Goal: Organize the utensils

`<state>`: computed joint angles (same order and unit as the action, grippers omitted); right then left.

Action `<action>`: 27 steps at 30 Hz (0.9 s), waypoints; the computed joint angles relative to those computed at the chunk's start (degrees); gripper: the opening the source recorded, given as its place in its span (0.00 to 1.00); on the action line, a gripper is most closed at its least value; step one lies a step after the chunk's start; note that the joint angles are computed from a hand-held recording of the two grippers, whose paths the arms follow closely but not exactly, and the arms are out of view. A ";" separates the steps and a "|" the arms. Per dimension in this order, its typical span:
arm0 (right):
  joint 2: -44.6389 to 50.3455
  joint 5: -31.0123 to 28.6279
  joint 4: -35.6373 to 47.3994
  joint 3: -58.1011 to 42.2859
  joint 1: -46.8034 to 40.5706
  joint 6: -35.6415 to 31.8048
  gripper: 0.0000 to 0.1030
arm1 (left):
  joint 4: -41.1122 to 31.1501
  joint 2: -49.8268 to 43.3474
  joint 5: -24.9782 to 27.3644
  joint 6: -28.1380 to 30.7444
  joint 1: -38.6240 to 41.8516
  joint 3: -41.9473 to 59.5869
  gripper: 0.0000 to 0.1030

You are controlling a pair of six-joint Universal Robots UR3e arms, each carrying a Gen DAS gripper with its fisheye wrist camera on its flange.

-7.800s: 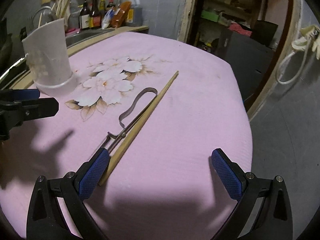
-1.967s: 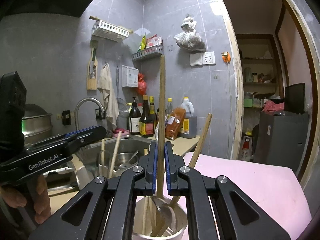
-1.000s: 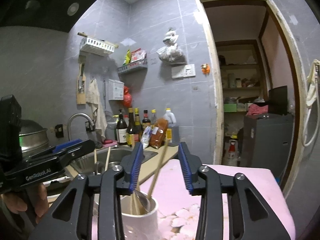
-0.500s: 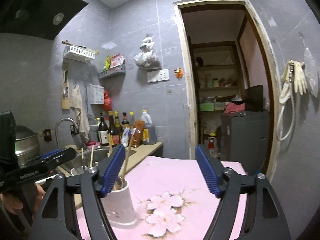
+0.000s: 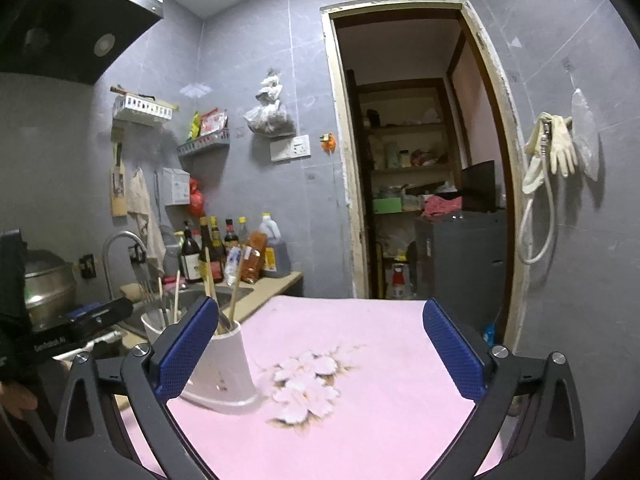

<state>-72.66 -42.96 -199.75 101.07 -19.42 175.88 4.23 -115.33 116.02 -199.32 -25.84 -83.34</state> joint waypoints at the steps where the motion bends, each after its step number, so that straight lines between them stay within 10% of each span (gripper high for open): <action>1: -0.64 -0.10 -0.25 1.32 -0.32 -0.61 1.00 | 0.18 0.06 0.19 0.06 -0.34 -0.54 0.98; 27: -3.89 -10.75 -27.89 31.49 -5.12 -7.28 1.00 | 14.18 -8.39 15.95 1.55 -11.55 -9.94 0.98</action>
<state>-76.54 -53.71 -227.64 132.56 -24.54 168.60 18.41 -123.73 131.96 -197.77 -37.39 -93.28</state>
